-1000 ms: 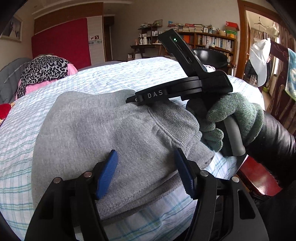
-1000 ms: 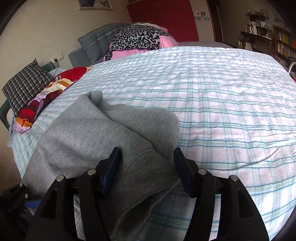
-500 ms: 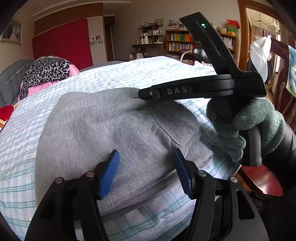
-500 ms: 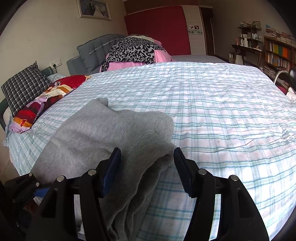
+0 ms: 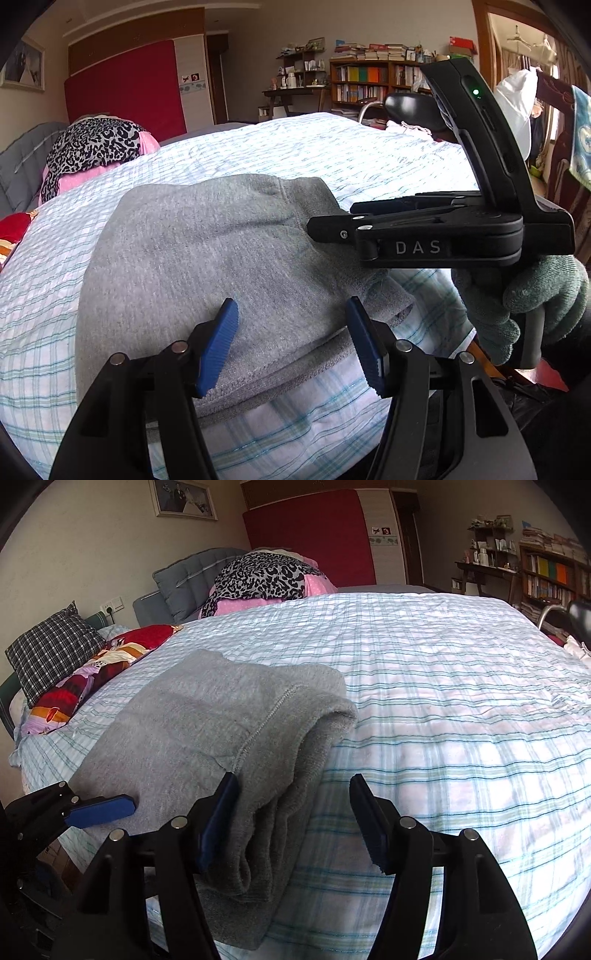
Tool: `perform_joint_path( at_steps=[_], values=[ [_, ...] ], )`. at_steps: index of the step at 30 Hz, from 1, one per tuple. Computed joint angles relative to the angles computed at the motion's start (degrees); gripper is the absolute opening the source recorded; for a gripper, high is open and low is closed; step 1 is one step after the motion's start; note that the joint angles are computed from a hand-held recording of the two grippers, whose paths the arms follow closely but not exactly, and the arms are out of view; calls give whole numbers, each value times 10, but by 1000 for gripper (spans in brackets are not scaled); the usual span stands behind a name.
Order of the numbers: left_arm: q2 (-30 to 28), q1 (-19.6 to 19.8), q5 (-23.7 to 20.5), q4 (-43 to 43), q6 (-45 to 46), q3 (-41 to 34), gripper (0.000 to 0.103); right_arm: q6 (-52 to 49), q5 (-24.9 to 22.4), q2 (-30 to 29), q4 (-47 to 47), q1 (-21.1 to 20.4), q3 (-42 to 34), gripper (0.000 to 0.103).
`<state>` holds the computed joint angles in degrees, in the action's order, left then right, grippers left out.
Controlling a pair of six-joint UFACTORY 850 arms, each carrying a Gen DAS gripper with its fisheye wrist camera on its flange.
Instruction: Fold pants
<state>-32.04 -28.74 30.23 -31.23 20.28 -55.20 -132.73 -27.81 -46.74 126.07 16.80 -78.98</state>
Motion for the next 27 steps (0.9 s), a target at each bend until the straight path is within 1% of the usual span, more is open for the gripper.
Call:
perform_joint_path(
  at_steps=[2,4,8,10,11,12,15,19,21,22,24,27],
  values=[
    [-1,-2,-1,0,6,1,62,-44,-6,0,41,3,8,65],
    [0,-3,0,1,8,3,63,-33,-11,-2,38,1,8,65],
    [21,5,5,49,-36,21,64,-17,-17,-4,29,-2,7,65],
    [38,12,15,56,-46,34,70,-19,-19,-5,31,-2,8,65],
    [48,16,22,52,-47,40,75,-15,-20,-5,29,-3,8,65],
    [58,22,26,54,-57,46,77,-10,-21,-6,26,-4,7,65],
    [78,49,18,69,-99,51,77,-6,-28,-7,22,-7,7,67],
    [82,93,-17,77,-121,28,77,5,-34,-8,10,-9,6,67],
    [75,117,-53,93,-138,5,77,9,-36,-9,6,-10,5,67],
    [68,129,-80,86,-132,-12,77,10,-36,-9,6,-11,5,67],
    [51,149,-123,55,-100,-49,72,10,-37,-9,5,-11,6,67],
    [12,174,-173,-59,21,-112,63,18,-40,-11,-2,-12,3,67]
  ],
)
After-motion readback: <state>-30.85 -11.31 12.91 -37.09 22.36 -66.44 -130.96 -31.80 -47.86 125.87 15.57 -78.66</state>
